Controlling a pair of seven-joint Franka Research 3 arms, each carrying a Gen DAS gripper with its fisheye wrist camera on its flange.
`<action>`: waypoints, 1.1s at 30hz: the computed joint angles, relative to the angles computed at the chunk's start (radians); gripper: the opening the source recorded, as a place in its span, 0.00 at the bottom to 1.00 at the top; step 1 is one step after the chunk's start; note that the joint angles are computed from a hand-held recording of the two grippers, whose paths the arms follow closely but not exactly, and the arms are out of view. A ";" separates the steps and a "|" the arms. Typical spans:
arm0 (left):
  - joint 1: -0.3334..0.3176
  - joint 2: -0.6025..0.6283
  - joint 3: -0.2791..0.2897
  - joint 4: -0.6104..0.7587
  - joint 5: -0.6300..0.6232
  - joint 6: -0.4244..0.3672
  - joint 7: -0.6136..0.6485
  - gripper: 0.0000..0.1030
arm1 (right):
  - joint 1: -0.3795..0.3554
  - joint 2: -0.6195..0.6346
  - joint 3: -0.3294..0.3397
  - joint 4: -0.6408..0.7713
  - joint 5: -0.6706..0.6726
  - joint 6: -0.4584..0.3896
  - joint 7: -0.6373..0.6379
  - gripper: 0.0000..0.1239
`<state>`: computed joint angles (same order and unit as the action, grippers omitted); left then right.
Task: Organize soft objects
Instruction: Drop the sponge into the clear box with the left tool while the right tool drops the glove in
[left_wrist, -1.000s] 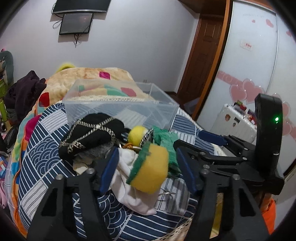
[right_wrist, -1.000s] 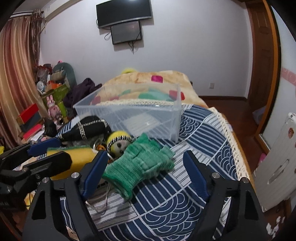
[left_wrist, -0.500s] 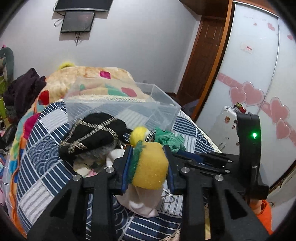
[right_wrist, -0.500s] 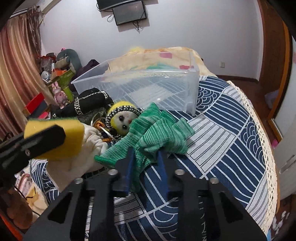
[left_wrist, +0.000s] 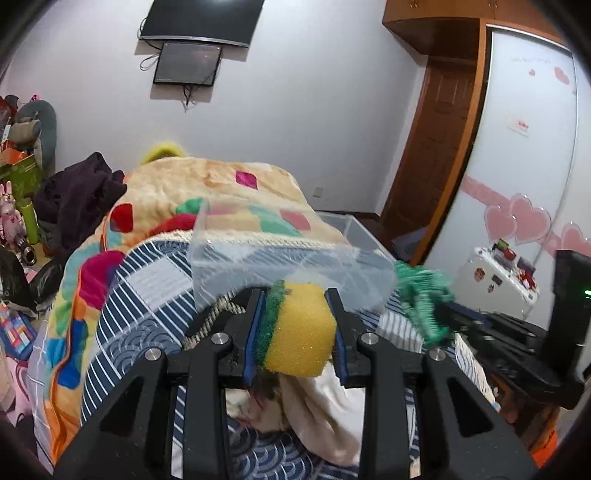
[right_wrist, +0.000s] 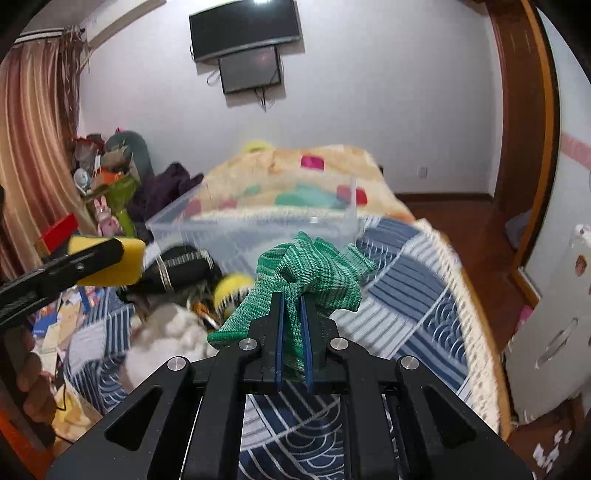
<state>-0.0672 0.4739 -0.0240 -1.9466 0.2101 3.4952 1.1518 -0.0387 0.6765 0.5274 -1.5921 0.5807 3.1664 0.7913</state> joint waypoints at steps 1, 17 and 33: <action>-0.004 0.006 0.007 0.015 -0.006 -0.004 0.003 0.31 | 0.001 -0.001 0.003 0.006 -0.002 0.009 -0.003 0.06; 0.052 0.157 -0.015 0.366 0.034 -0.218 0.011 0.31 | 0.203 0.124 -0.206 0.320 -0.128 -0.031 0.156 0.06; 0.114 0.448 -0.189 0.856 -0.038 -0.664 0.205 0.31 | 0.342 0.409 -0.434 0.839 -0.294 -0.440 0.418 0.06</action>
<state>0.0464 0.9222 -0.2126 -1.0906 0.1722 2.8308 1.3568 0.3032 1.0858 0.0929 -0.7528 0.2863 2.7263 1.2093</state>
